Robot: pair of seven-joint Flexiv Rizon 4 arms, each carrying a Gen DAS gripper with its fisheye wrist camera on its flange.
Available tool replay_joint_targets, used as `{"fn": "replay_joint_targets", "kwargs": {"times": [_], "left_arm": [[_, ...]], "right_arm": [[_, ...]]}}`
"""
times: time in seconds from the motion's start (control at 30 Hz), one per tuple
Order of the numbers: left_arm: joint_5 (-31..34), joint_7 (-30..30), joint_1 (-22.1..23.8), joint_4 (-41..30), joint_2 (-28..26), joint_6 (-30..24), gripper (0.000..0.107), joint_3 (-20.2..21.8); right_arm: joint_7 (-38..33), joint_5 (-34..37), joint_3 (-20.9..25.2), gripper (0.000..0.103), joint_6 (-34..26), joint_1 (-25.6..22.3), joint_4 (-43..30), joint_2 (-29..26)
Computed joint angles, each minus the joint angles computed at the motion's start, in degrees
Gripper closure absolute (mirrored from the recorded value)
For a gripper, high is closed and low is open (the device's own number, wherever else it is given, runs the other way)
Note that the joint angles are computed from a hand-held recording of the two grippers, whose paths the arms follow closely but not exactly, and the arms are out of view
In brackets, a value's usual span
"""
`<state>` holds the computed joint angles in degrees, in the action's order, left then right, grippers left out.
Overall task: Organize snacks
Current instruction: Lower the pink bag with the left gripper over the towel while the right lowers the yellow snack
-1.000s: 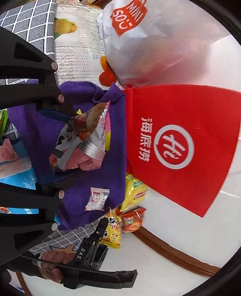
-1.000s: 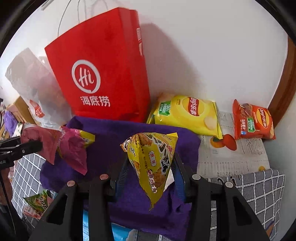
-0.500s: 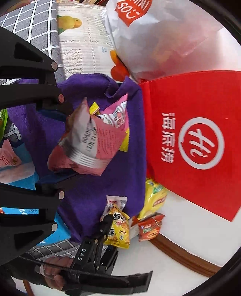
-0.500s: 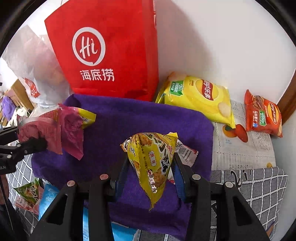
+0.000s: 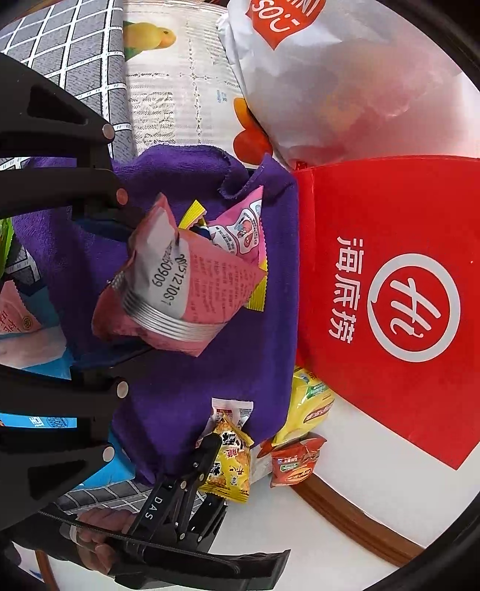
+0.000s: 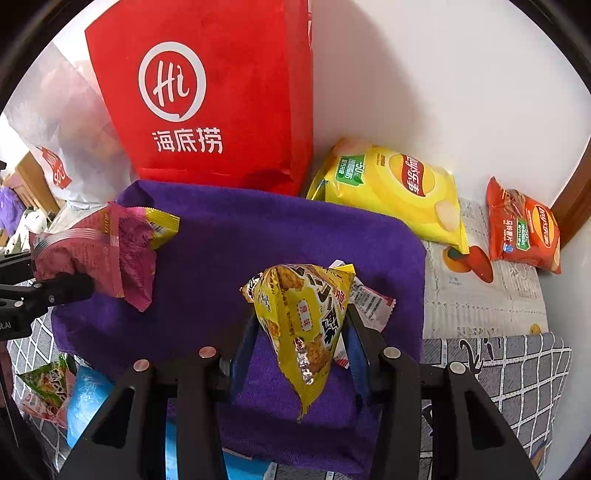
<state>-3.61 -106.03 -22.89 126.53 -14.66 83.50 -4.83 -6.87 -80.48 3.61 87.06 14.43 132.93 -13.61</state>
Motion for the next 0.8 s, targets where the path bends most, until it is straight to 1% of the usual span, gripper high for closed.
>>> {"fn": "replay_joint_targets", "kwargs": {"times": [0.07,0.2,0.4,0.53,0.7,0.77,0.8], "left_arm": [[0.2,-0.07,-0.09,-0.05,-0.06,0.11,0.06,0.08],[-0.33,0.38,0.23,0.13,0.02,0.3,0.06,-0.52],[0.28,0.43,-0.17,0.29,0.42,0.87,0.059,-0.16],[-0.5,1.12,0.22,0.74,0.57,1.7,0.053,-0.87],[-0.29,1.08,-0.17,0.49,0.4,1.65,0.05,-0.52],[-0.62,1.18,-0.02,0.58,0.39,1.87,0.045,-0.73],[-1.0,1.41,0.23,0.76,0.46,2.19,0.041,-1.05]], "right_arm": [[0.81,-0.92,-0.22,0.057,0.32,-0.18,-0.11,-0.04],[-1.44,1.99,0.3,0.057,-0.26,0.21,-0.05,-0.5],[-2.52,2.76,-0.36,0.057,0.1,1.22,-0.01,-0.64],[-2.24,2.07,-0.71,0.057,0.52,1.37,0.05,-0.41],[-2.2,1.95,-0.47,0.057,0.22,1.23,0.16,-0.18],[-2.35,2.26,-0.39,0.057,0.26,1.23,0.17,-0.18],[-2.73,2.94,-0.24,0.056,0.21,1.23,0.24,-0.15]]}}
